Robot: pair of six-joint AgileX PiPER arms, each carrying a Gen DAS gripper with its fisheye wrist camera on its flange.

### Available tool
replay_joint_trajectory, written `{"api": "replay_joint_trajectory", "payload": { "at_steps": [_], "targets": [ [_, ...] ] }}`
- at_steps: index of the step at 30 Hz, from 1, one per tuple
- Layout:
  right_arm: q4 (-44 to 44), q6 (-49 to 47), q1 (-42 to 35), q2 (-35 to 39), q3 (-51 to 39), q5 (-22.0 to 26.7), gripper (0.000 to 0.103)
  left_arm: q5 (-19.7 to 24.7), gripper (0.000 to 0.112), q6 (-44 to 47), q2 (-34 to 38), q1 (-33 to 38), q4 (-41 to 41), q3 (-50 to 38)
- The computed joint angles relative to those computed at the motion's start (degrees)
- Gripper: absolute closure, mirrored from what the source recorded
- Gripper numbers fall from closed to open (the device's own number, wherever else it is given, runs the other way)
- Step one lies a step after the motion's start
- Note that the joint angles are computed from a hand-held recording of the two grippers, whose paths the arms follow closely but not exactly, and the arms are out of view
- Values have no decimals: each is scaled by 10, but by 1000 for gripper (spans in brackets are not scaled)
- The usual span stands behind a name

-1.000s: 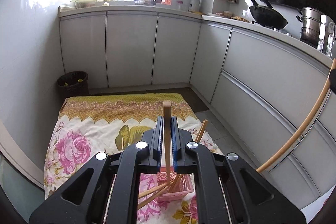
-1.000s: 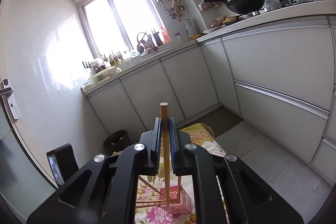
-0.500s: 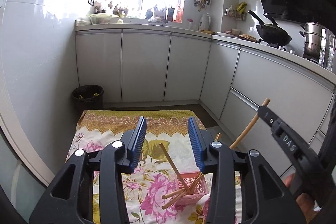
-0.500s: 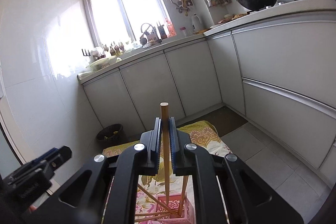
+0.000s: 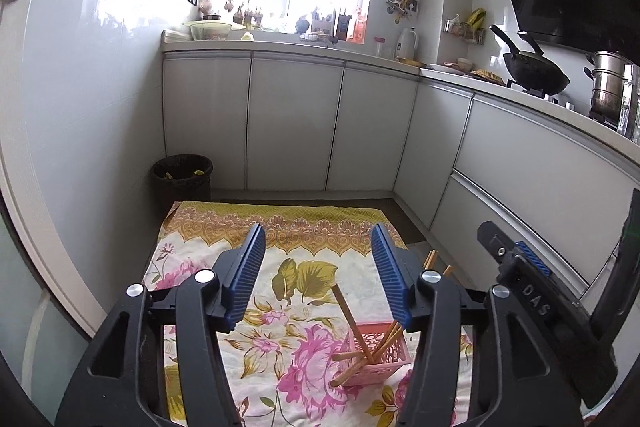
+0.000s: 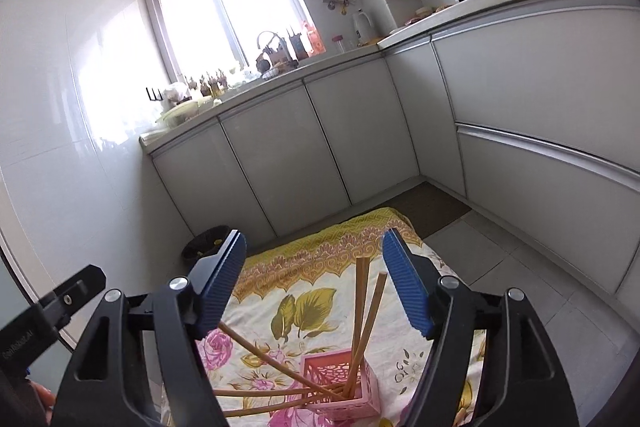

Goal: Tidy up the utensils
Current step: 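Open the left tool to drop its chopstick in the basket while the right tool releases its own, then move both open tools back toward the remaining chopsticks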

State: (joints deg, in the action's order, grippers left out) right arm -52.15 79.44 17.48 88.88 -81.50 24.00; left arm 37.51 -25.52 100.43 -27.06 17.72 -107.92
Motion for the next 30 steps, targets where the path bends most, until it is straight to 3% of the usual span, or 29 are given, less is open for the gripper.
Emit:
{"api": "replay_joint_trajectory", "payload": {
  "at_steps": [4, 7, 15, 17, 21, 26, 30],
  "targets": [
    [-19, 35, 10, -46, 20, 32, 12, 2, 51, -24, -26, -18, 26, 21],
    [-20, 41, 23, -77, 32, 74, 7, 1, 45, -40, -50, -34, 51, 47],
    [81, -14, 25, -175, 90, 178, 7, 10, 17, -114, -109, -93, 141, 120],
    [95, -29, 27, -198, 107, 216, 7, 21, 17, -102, -114, -108, 140, 130],
    [157, -78, 1, -256, 163, 241, 7, 44, 17, -75, -111, -140, 143, 146],
    [263, -170, -52, -321, 240, 248, 7, 80, 17, -2, -80, -157, 90, 135],
    [416, -309, -138, -349, 295, 231, 7, 111, 17, 56, -40, -164, 50, 119]
  ]
}}
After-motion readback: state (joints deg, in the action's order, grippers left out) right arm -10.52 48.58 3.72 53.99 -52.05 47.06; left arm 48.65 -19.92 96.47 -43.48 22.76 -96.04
